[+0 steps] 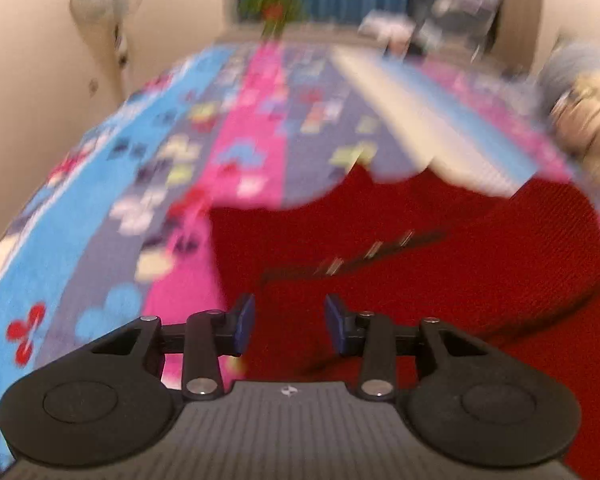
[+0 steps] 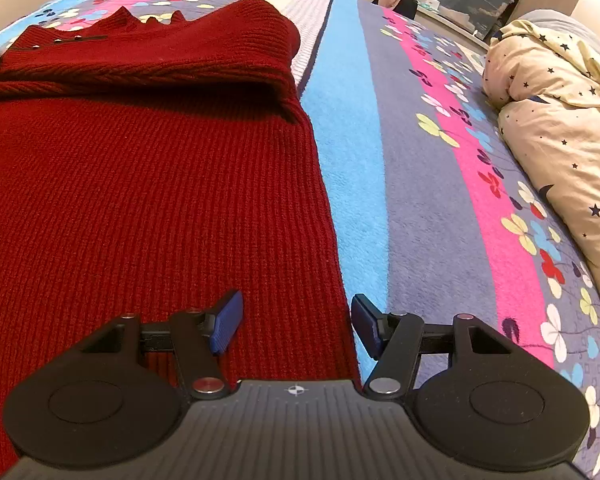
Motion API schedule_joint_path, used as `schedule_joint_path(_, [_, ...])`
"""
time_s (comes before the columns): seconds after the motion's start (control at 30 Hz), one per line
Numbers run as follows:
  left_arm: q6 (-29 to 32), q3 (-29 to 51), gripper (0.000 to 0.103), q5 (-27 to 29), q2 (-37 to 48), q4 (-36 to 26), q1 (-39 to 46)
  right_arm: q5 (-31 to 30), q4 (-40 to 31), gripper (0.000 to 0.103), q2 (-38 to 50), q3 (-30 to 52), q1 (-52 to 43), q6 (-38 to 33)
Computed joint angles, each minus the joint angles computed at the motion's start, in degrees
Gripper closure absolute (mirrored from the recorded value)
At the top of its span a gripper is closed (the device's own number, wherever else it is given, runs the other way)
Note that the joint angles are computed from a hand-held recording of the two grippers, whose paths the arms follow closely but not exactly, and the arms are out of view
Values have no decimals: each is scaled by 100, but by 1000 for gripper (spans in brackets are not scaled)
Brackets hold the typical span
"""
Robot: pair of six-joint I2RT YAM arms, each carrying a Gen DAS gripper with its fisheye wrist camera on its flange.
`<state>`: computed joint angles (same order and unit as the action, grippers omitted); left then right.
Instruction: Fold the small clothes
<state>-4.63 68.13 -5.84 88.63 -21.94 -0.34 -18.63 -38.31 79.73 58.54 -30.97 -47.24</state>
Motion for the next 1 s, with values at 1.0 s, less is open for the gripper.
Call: schedule_joint_path(1.0, [-2567,-1521,33,-434,-4993,-5333,-1240,-1500,-2297,39,579,1303,-2698,-2364])
